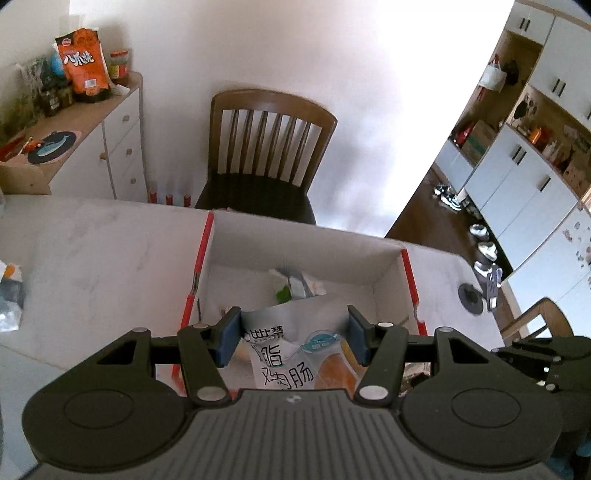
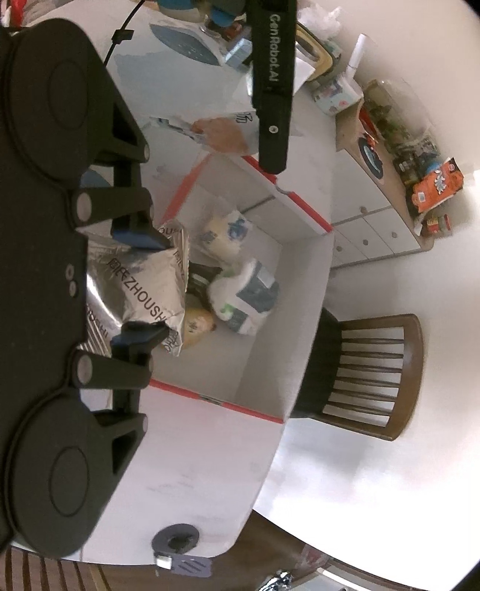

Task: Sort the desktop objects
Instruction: 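Carry the sausage packet over the red box while the right tool carries the foil bag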

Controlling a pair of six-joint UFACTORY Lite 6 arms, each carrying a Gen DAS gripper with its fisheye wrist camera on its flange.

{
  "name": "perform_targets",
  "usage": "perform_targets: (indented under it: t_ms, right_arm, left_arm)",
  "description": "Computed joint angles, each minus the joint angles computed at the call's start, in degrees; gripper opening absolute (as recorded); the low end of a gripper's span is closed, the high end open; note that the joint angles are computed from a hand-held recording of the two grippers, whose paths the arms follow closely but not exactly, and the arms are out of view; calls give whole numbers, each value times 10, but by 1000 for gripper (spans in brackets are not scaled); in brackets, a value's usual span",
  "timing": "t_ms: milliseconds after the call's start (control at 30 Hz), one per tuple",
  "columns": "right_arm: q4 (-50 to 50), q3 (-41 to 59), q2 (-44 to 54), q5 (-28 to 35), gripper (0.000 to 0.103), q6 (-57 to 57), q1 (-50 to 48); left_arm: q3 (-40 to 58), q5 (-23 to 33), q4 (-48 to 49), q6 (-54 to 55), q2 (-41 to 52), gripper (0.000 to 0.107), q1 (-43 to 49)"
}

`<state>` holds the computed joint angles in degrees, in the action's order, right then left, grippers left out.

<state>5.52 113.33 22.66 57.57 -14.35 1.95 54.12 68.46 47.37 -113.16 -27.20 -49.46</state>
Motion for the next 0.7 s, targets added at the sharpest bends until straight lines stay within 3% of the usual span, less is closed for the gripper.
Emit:
perform_targets:
  t_ms: [333,700]
  right_arm:
    - [-14,149,128,4,43,-3,-2]
    - [-57,217,218,-31,43,14,17]
  left_arm:
    - [-27,-95,20,92,24,58,137]
    - [-42,-185,3,172,105,58,228]
